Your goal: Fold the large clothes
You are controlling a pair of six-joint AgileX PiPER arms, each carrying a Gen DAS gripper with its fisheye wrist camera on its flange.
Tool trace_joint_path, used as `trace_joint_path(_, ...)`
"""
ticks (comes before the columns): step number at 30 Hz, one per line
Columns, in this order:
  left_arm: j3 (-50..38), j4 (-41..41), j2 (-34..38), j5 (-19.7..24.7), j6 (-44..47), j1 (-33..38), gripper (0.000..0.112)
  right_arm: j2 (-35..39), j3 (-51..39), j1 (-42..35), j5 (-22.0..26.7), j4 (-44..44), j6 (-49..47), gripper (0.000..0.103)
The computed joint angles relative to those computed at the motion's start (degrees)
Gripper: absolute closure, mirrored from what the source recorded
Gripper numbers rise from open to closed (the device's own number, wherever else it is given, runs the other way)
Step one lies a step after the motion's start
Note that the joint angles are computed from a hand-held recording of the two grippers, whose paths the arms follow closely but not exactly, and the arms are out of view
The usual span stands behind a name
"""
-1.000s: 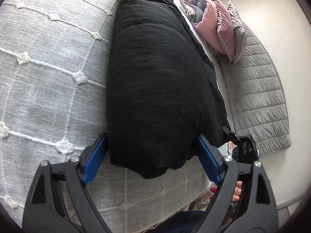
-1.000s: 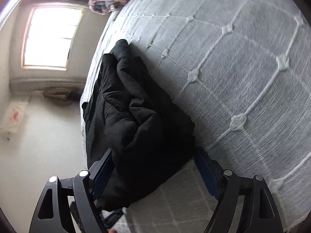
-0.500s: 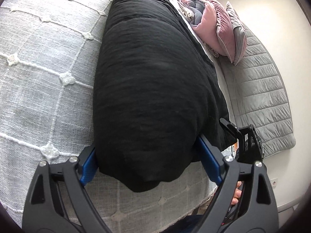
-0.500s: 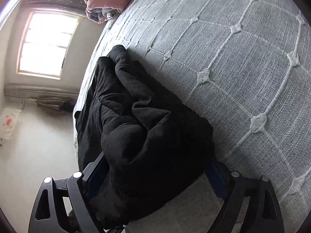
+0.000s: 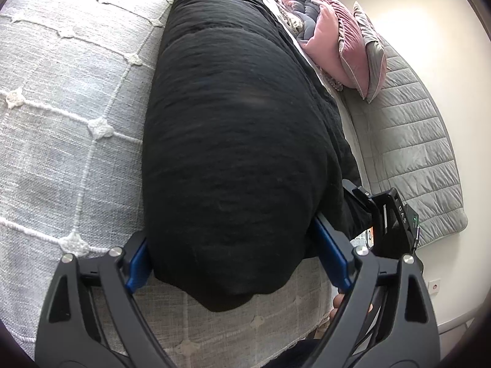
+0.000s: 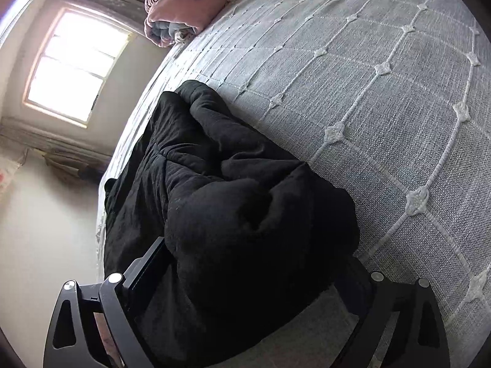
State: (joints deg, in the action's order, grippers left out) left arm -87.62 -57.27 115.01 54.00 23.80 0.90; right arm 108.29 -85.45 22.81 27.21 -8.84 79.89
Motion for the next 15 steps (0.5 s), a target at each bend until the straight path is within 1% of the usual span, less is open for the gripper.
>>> trace_joint_path(2,-0.05,-0.08,0.08,-0.05,0.29,0.08,0.024,-0.83,0.95,-0.03,-0.01,0.1,-0.32,0.01)
trace_joint_path(4,0.26,-0.02,-0.11,-0.48,0.67,0.11,0.028,-1.01,0.52,0.37,0.9,-1.33,0.08,0.017)
trace_joint_path(5,0.32,0.12,-0.23,-0.56,0.67,0.16,0.031,-1.3,0.64,0.59,1.16,-2.21,0.48,0.019)
trace_joint_path(8,0.81,-0.9,-0.46,0.07,1.4,0.99,0.041,-1.04,-1.2,1.83,3.42,-6.04,2.09,0.026)
trace_joint_path(9,0.78,-1.3,-0.44,0.46,1.76,1.34,0.044,-1.94,-0.57,2.5,3.79,-8.12,3.3,0.03)
trace_joint_path(13,0.6,-2.17,-0.64,0.85,1.87,1.63,0.05,-2.47,-1.78,4.04,4.86,-13.45,4.2,0.046)
trace_joint_path(15,0.56,-2.72,-0.64,1.22,1.86,1.95,0.053,-2.47,-2.49,4.71,5.34,-15.5,4.53,0.049)
